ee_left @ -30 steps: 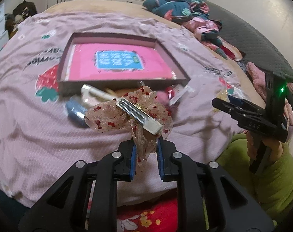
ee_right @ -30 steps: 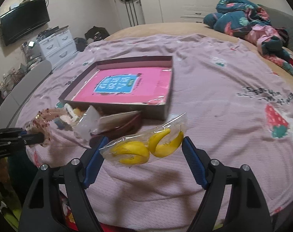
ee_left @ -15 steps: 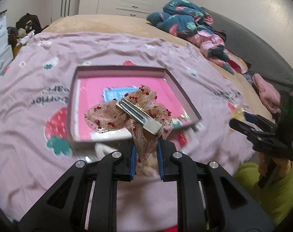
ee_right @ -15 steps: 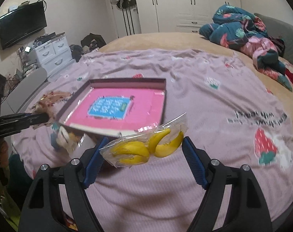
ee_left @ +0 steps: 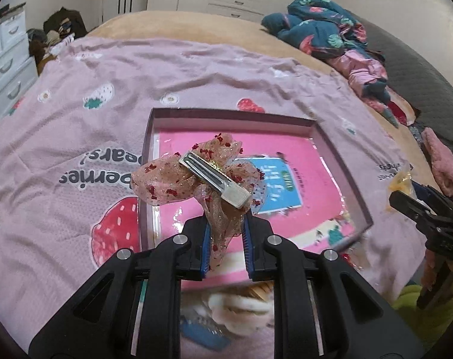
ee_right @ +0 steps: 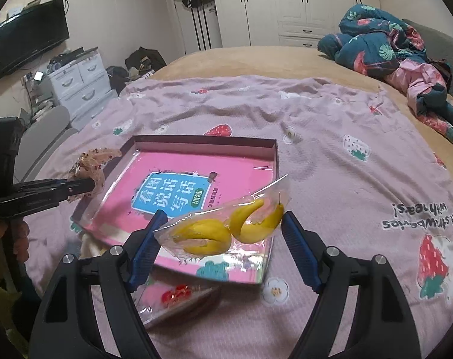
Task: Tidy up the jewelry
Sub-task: 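Carry the scrunchie into the pink box with the left tool while the right drops the scissors bag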
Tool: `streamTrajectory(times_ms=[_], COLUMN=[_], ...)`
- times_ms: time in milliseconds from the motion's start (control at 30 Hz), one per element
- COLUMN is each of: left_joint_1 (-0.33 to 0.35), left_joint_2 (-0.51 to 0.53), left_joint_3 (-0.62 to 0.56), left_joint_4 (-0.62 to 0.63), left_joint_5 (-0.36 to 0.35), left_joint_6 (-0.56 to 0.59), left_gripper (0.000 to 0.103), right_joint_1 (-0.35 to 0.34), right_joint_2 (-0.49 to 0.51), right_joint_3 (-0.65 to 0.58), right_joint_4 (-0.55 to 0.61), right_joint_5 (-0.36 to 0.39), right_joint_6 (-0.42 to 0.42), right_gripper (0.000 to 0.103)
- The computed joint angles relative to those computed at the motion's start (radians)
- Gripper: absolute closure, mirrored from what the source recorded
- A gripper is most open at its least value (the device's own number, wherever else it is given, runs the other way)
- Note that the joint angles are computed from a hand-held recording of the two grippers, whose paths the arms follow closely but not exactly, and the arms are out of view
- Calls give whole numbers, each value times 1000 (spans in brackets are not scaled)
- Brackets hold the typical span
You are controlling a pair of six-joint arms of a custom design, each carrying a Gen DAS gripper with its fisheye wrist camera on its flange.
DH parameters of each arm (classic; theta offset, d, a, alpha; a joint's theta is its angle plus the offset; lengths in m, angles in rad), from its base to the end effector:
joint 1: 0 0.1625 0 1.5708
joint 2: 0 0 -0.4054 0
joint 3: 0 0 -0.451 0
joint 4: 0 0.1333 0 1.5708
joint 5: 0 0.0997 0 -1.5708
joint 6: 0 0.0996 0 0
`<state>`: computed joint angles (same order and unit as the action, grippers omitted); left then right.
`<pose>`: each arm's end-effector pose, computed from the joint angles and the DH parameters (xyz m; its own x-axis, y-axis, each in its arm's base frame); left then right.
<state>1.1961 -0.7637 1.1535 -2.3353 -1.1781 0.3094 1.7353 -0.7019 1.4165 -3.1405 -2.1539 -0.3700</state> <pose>-0.1466 -0.8411 0.2223 -0.7641 0.4616 -0.4507 0.6018 0.7617 -0.2402 0.2049 -0.7550 0.1494 -0.7923 0.0207 0.6097 -0.4226 0.7023 -0.5729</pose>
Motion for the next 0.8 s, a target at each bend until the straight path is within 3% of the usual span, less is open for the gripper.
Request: streamTrajectory(times_ms=[267,433,500,633,667,800], left_joint_1=[28,32,32,33,34,38], left_joint_2=[63,56,47,23,22,15], left_joint_3=[-71,-52,-39,-8,-7,-1], left_joint_4=[45,22,12,-17,-21,-25], left_joint_5=[10,22,27,17,17,13], left_joint_6=[-31,-13,-8,1,0,-9], left_gripper=[92,83,72,61,56,52], right_joint_1=[-18,-24,-23,-23,-23,-21], right_joint_2=[76,110,121,125,125,115], right_joint_3=[-103,-126,-130,-126,-125,-109], right_joint_4=[102,116,104,88,82,46], right_joint_5=[-46,-80,-101,-106,-109,-105], right_joint_6=[35,40,35,47,49,50], right_gripper=[25,25,25,23,21,10])
